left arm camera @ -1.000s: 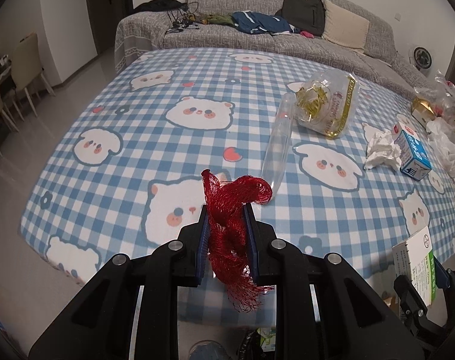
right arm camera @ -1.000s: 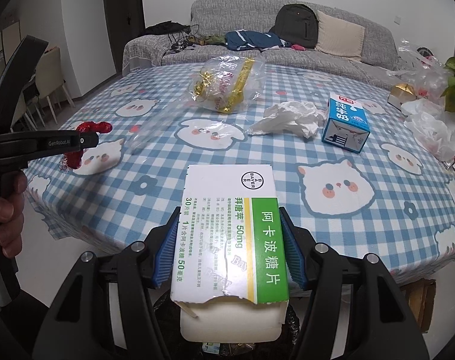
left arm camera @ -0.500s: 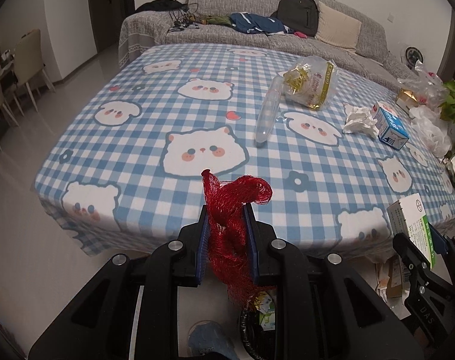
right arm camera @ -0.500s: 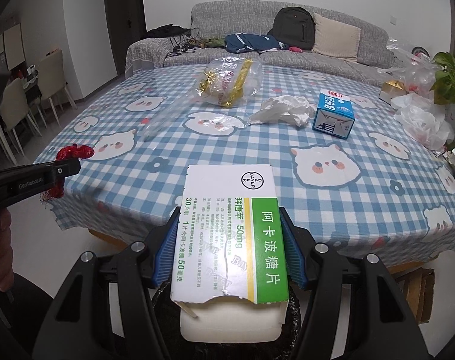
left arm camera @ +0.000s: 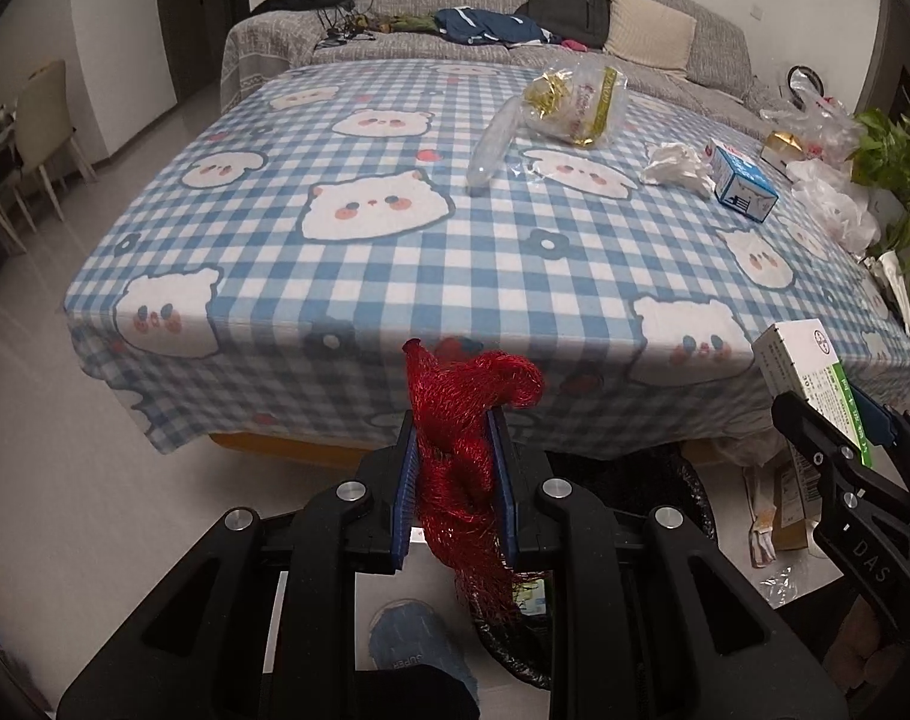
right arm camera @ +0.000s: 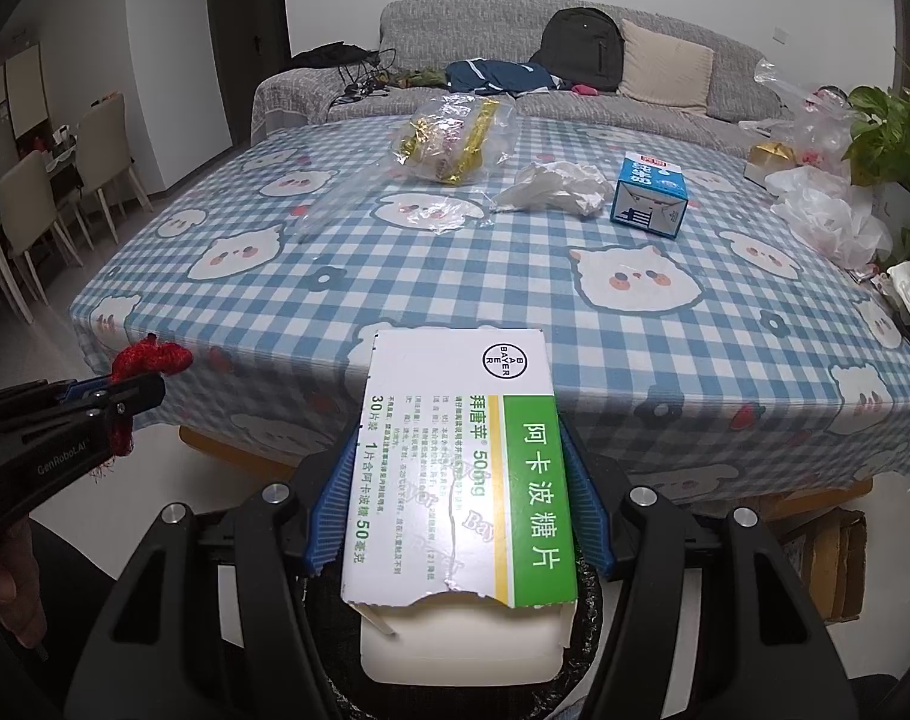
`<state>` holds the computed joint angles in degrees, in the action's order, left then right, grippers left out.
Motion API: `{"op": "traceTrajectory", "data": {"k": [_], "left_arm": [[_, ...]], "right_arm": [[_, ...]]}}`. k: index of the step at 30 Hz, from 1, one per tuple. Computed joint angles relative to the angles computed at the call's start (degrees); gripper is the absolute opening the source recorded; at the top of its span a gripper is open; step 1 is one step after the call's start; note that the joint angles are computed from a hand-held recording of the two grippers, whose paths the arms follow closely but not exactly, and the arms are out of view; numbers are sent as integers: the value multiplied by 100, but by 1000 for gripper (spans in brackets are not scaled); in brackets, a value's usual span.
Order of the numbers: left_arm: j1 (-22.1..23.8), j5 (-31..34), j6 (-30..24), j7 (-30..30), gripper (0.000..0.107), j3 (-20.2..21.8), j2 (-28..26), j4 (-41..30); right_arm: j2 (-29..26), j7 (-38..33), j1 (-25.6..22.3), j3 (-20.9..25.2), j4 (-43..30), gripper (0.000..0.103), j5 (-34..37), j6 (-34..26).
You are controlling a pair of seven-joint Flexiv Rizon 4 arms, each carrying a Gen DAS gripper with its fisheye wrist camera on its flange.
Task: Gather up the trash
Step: 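Carry the red mesh net and the white medicine box over the trash bin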
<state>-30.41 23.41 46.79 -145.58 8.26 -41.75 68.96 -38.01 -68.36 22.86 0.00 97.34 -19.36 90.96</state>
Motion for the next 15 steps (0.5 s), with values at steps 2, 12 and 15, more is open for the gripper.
{"op": "traceTrajectory", "data": {"k": [2,12,15], "left_arm": [[-15,5,76,-61,21,-5,16,90],[-135,67,326,-337,21,11,47,489],[-200,113,342,-460,21,53,32,571]], "right_arm": [[31,-1,19,-27,66,59,5,40],[63,-37,68,-65,371,59,19,134],[59,-53,109,-92,483,59,22,162]]}}
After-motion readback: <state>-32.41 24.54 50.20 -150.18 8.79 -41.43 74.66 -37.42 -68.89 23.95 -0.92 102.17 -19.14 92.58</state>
